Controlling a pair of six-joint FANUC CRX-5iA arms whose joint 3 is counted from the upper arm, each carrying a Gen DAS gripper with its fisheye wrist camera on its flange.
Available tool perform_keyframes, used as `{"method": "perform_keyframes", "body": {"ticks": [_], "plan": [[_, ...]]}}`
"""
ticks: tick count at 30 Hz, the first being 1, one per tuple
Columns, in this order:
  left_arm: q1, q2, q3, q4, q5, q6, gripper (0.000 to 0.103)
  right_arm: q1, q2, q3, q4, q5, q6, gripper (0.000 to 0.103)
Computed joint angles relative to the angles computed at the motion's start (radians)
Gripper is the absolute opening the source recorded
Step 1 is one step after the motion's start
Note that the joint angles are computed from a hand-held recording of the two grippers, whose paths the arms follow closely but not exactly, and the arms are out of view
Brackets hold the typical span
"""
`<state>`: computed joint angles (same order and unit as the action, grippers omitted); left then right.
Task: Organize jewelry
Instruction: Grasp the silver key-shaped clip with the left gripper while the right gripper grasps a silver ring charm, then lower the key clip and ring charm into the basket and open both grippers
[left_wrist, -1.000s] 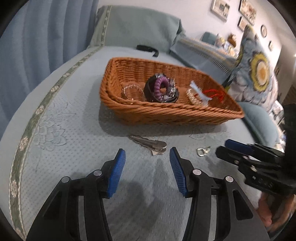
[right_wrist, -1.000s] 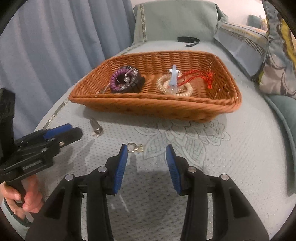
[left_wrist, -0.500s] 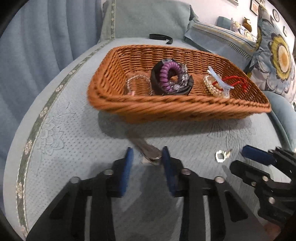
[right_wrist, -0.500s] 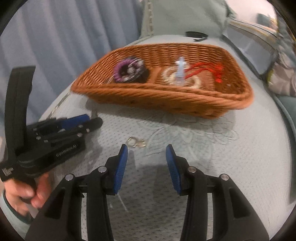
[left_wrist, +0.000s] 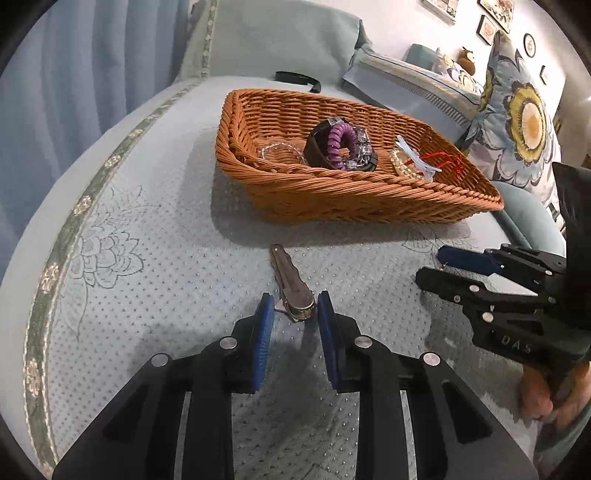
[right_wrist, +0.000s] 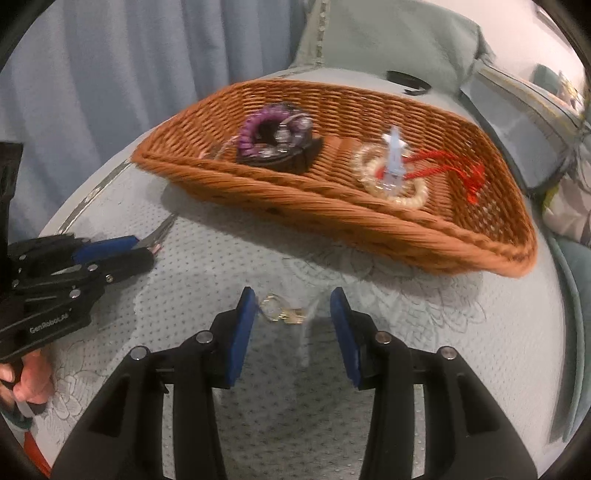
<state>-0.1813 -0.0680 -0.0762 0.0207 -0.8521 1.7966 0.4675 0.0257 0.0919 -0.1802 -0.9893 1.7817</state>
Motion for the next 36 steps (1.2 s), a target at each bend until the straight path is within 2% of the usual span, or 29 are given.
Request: {"method": "perform_keyframes", "body": {"ticks": [2, 6, 8, 17, 20, 22, 25, 26, 27, 30, 36], "plan": [[0.000, -0.003, -0.004, 0.001, 0.001, -0.003, 0.024, -0.001, -0.021, -0.009, -0.040, -0.022, 0.069, 0.024], [0.005, -0.005, -0.007, 0.013, -0.001, -0.022, 0.024, 0.001, -0.057, -0.040, -0.062, -0.036, 0.111, 0.023], [0.010, -0.009, -0.013, 0.023, 0.001, -0.033, 0.024, -0.005, -0.061, -0.043, -0.061, -0.033, 0.089, 0.023], [-0.008, 0.001, 0.006, -0.012, -0.008, -0.009, 0.028, 0.093, -0.077, -0.131, 0.153, 0.077, -0.137, 0.023], [-0.023, 0.009, 0.025, -0.044, -0.021, 0.002, 0.030, 0.125, -0.098, -0.176, 0.222, 0.118, -0.184, 0.009], [-0.032, 0.017, 0.040, -0.067, -0.032, 0.013, 0.031, 0.136, -0.103, -0.192, 0.252, 0.135, -0.206, 0.009], [-0.046, 0.023, 0.055, -0.100, -0.043, 0.028, 0.030, 0.122, -0.110, -0.186, 0.214, 0.132, -0.176, 0.009], [-0.056, 0.028, 0.068, -0.131, -0.056, 0.051, 0.022, 0.118, -0.112, -0.181, 0.198, 0.127, -0.164, 0.009], [-0.058, 0.029, 0.072, -0.141, -0.062, 0.061, 0.022, 0.107, -0.111, -0.168, 0.167, 0.113, -0.138, 0.009], [-0.059, 0.025, 0.071, -0.137, -0.062, 0.046, 0.021, 0.084, -0.114, -0.145, 0.111, 0.078, -0.097, 0.009], [-0.046, -0.025, 0.022, -0.086, -0.005, -0.013, 0.021, 0.028, -0.121, -0.078, -0.011, 0.019, -0.015, 0.009]]}}
